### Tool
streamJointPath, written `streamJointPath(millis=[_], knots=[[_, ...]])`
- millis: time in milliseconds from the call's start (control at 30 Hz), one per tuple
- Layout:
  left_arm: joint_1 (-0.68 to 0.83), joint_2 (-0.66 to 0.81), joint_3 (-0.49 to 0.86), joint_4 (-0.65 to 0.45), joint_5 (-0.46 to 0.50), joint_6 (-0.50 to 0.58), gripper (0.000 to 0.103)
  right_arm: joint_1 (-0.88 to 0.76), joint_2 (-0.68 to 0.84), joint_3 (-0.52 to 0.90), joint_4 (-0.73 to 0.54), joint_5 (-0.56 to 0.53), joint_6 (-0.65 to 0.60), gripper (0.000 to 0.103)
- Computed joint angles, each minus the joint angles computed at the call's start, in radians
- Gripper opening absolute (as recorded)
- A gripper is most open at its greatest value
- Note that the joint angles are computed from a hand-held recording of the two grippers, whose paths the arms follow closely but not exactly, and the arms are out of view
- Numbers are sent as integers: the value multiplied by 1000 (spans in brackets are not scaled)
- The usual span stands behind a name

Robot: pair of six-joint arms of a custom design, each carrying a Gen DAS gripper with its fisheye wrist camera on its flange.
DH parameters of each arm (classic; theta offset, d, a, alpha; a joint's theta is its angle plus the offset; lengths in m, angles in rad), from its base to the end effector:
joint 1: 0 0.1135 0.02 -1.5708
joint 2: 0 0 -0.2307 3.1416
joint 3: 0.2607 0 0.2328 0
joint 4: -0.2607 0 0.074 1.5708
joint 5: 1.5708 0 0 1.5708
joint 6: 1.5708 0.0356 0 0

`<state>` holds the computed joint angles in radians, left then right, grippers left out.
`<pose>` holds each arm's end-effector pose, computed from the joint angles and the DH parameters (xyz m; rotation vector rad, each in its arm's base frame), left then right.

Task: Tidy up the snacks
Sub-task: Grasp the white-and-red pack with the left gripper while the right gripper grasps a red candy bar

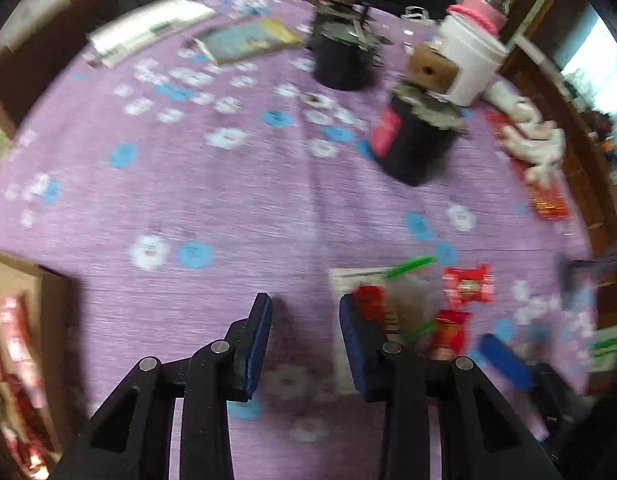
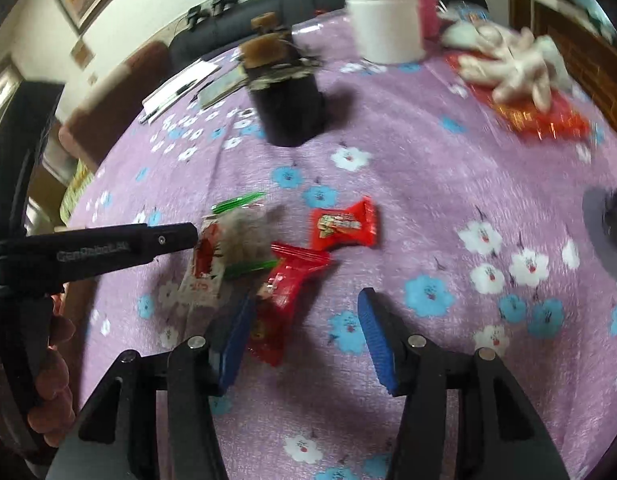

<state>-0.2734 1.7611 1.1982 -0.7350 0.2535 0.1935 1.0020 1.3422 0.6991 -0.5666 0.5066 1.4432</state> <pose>0.3010 -0.0937 0.1663 0.7093 2.7667 -0.3793 0.1335 0.1768 0.1530 0.6727 2.4515 0.2114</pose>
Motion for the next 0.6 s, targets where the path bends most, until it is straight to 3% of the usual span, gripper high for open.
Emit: streamJointPath(millis=[67, 167, 233, 333, 600], knots=[[-9, 15, 12, -13, 24, 0, 37, 2, -28, -21, 10, -3, 5, 52], [-24, 21, 14, -42, 59, 12, 54, 10, -26, -20, 7, 2, -3, 53], [-31, 5, 3, -51, 85, 12, 54, 12, -27, -21, 11, 4, -7, 56], [-59, -12, -10, -18, 44, -4, 65, 11, -26, -21, 18, 4, -9, 56], [-102, 12, -11, 32, -54, -41, 66, -20, 31, 37, 31, 4, -33, 56]])
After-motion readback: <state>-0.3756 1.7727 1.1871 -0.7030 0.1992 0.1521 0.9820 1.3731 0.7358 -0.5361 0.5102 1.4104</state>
